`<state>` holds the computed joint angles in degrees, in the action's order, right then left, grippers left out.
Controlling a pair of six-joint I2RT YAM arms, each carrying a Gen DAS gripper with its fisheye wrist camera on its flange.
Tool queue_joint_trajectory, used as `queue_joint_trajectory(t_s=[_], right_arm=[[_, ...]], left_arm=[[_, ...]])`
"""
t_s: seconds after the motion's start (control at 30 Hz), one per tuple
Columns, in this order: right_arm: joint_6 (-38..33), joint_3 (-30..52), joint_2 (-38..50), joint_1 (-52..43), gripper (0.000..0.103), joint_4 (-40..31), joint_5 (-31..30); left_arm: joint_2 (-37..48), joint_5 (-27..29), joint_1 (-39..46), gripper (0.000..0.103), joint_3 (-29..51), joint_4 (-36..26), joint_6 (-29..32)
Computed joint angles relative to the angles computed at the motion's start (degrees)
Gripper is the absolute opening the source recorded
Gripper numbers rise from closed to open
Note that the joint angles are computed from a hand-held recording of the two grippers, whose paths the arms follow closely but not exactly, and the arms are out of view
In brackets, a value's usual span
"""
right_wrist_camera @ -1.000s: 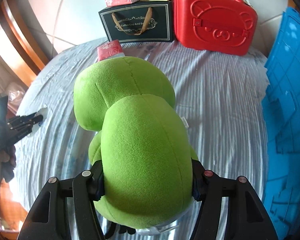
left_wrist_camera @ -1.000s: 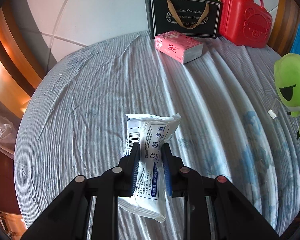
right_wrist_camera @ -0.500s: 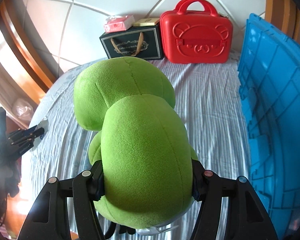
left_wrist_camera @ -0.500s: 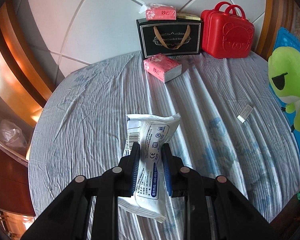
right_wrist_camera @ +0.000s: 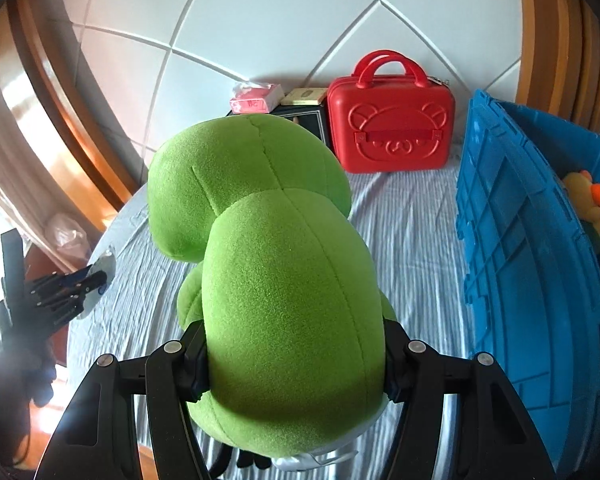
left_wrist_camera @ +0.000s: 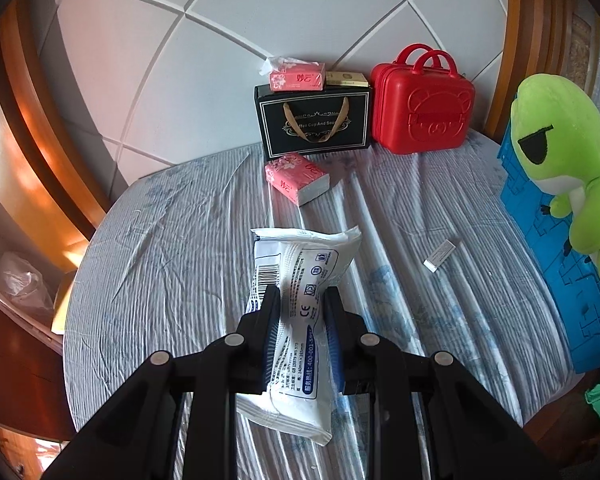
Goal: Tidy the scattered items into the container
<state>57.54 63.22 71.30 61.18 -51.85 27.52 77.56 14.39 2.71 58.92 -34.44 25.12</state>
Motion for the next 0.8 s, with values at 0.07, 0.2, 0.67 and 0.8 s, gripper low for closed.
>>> queue_joint_trajectory(t_s=[0.07,0.2,0.67,0.8], right_arm=[[0.31,1.50,-0.26,0.79,0.062,-1.69,0.61],[1.31,5.01,-1.14,2.96,0.062,-5.95,2.88],[-1.15,10.23,-9.00,4.81,0.063,-14.98,7.36],[-0.46,10.40,-12.44,4.92,0.063,-17.80,7.66]], left_arm=[[-1.93,-0.19,-0.70,0.022,1.55,-2.25,-0.59],[-4.84,-1.21,-2.63,0.022,4.79,-6.30,-2.09],[-13.18,-8.96,-16.53,0.022,11.29,-13.38,-13.37],[-12.90,-12.99,-22.72,0.022,13.22,-13.77,-17.41]])
